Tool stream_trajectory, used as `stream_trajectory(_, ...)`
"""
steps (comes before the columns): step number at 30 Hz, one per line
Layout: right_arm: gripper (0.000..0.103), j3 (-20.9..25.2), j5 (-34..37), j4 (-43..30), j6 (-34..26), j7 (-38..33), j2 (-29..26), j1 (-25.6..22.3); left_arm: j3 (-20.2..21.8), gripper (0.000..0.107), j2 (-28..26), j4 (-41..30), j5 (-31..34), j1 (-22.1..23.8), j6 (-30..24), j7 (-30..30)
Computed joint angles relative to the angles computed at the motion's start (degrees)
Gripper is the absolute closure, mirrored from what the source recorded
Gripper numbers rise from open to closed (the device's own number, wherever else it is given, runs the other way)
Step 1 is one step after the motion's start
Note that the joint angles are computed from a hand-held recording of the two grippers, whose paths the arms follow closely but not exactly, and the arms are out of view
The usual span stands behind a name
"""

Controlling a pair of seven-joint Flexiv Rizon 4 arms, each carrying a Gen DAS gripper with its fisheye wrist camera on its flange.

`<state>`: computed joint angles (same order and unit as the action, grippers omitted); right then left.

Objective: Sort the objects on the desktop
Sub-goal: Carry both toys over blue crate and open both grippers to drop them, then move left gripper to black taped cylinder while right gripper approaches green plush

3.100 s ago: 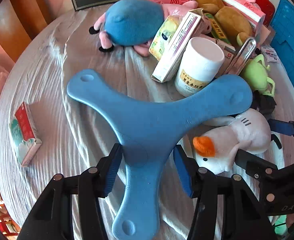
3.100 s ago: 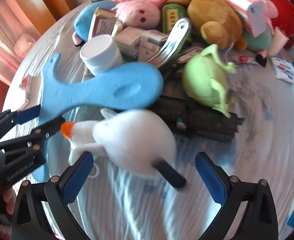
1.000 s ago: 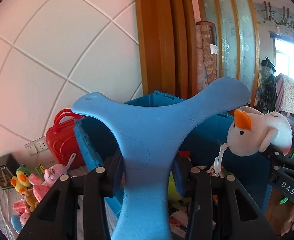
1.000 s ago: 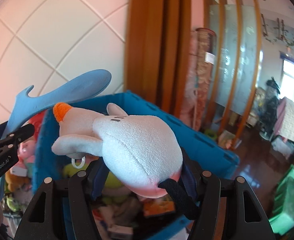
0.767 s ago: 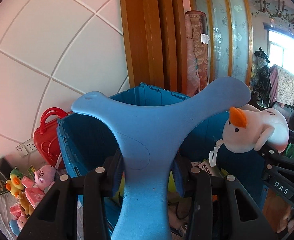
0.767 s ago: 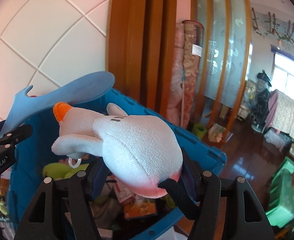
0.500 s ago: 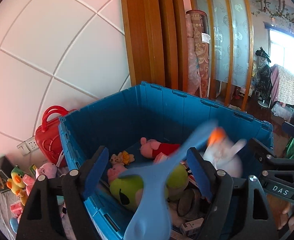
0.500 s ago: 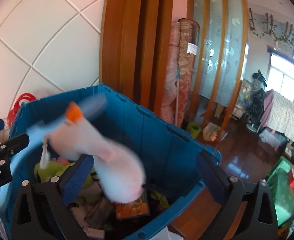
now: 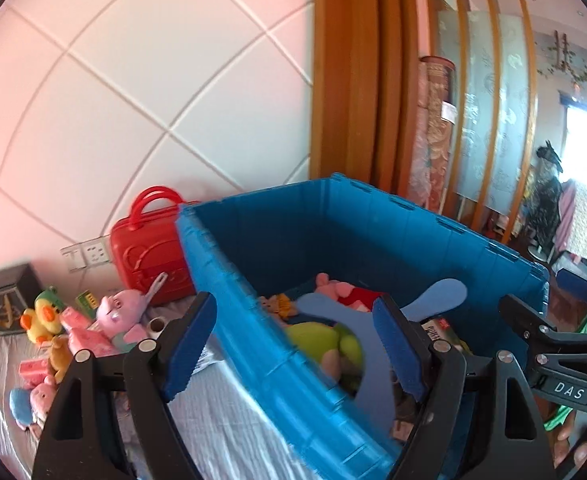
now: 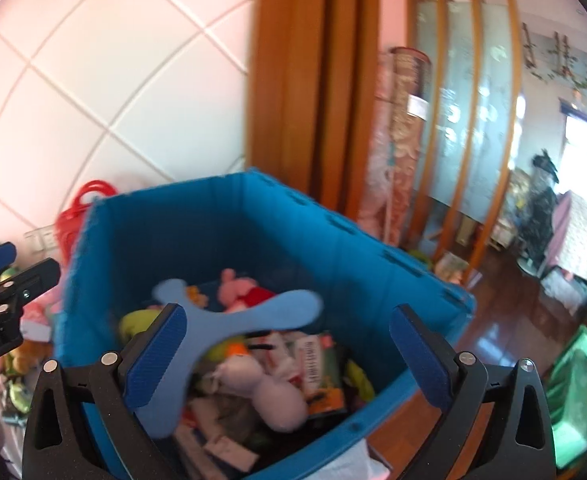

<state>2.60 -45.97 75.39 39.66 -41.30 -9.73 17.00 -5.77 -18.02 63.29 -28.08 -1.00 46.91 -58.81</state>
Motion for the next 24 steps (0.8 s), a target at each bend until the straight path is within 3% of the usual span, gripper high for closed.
stream_trajectory(4, 0.0, 1.23, 0.82, -1.06, 1.85, -1.8, -1.43, 2.04, 2.09, 0.027, 2.42, 3.85, -1.12, 2.89, -2.92, 0.19)
stream_trajectory(13, 0.0, 2.16, 4.97, -7.74, 5.93, -8.5, -7.9, 9.3, 8.52, 0.027, 5.71, 12.56, 2.5, 9.84, -3.01, -2.42)
stream_trajectory(18, 0.0, 2.66, 10.27, -13.51, 3.18, -14.26, -13.51, 14.14, 11.43, 0.027, 4.72, 14.93, 6.44, 14.62, -5.24, -2.8)
stream_trajectory(24, 0.0, 3.3, 19.01, -23.47, -4.28, -21.1, -22.34, 18.59, 12.71, 0.027, 2.67, 16.76, 8.33, 19.56, -7.91, -0.68)
